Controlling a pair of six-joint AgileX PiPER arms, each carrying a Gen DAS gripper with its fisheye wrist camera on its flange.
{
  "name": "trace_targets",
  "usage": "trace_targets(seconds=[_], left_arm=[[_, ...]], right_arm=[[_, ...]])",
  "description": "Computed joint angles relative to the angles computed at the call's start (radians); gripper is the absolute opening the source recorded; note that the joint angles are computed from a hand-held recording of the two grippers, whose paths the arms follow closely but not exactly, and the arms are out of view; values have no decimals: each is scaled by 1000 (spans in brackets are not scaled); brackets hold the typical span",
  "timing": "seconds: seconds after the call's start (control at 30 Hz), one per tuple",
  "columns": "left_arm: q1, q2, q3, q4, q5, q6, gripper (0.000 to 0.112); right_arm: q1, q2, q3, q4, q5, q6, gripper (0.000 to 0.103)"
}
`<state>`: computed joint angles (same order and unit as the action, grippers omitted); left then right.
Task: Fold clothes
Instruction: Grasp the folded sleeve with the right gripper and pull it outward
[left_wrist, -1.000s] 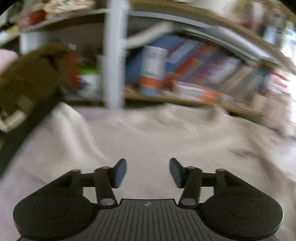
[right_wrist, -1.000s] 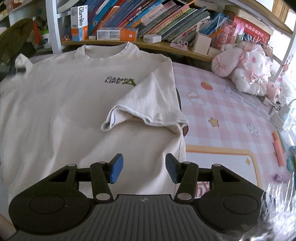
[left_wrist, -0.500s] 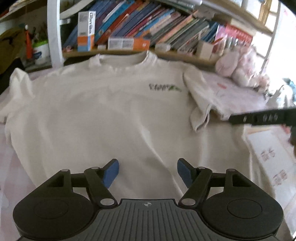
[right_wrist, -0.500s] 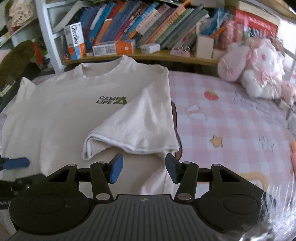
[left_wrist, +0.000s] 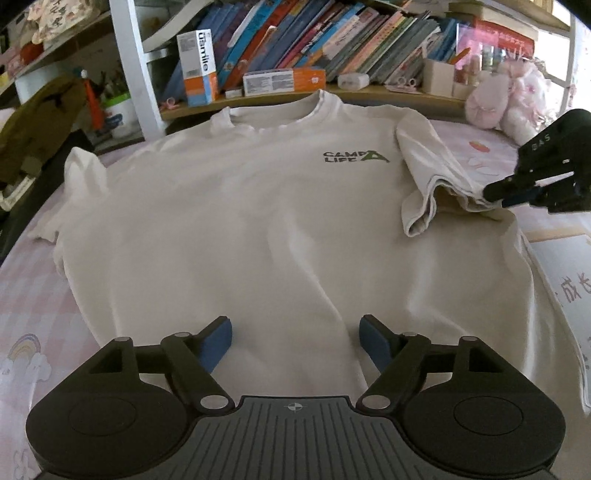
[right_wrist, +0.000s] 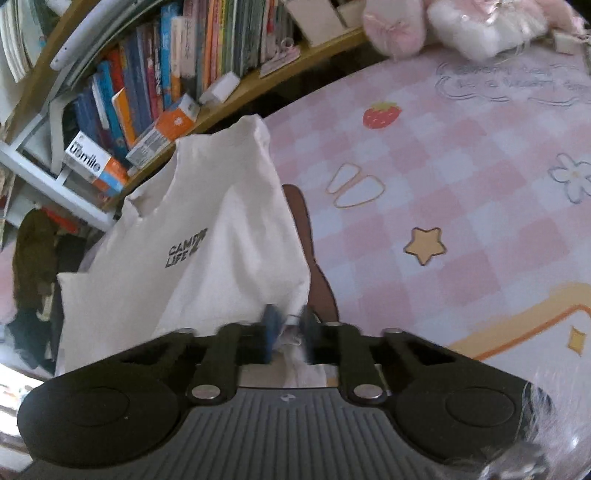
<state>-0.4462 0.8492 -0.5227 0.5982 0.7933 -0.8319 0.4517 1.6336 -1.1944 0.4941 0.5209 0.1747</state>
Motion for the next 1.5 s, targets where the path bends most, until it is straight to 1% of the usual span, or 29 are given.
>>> trace_targets(seconds=[0.03, 0.07, 0.17, 0.23, 0.33, 0.47, 0.6, 0.63, 0.8, 0.97, 1.13, 1.27, 1.33, 1.4, 1.43, 1.5], left_arm=[[-5, 3, -3, 3, 8, -8, 79], [-11, 5, -5, 6, 15, -17, 79], [-23, 9, -7, 18, 30, -47, 80], [-34, 14, -10, 27, 42, -69, 80], [-40, 22, -19, 29, 56, -84, 81], [-28, 32, -34, 10, 66, -66, 81], [-19, 37, -43, -2, 72, -52, 81], [-17, 39, -45, -4, 73, -51, 82], [6, 42, -53, -26, 74, -19, 82], [54, 43, -69, -80, 71, 63, 82], [103, 1, -68, -129, 73, 119, 82], [134, -43, -71, -149, 88, 137, 82], [145, -65, -75, -150, 97, 141, 82], [161, -78, -86, -149, 99, 151, 82], [170, -84, -92, -149, 99, 156, 82], [204, -86, -107, -161, 81, 181, 82]], right_arm=[[-18, 0, -13, -31, -4, -45, 4], [-26, 0, -33, -101, -7, -51, 4], [-31, 6, -113, -401, 8, 29, 4], [-39, 32, -168, -601, 20, 70, 4], [-70, 109, -261, -808, 46, 95, 4], [-109, 203, -351, -871, 80, 47, 4], [-125, 242, -355, -883, 119, 21, 4], [-124, 249, -356, -885, 132, 29, 4], [-115, 245, -330, -929, 129, 106, 4], [-104, 271, -352, -1004, 133, 156, 4], [-105, 307, -403, -1048, 173, 203, 4], [-108, 296, -387, -1050, 160, 201, 5], [-112, 286, -381, -1031, 153, 188, 12], [-115, 257, -356, -1018, 131, 193, 34], [-116, 235, -335, -1010, 113, 200, 36], [-114, 181, -288, -965, 83, 194, 37]])
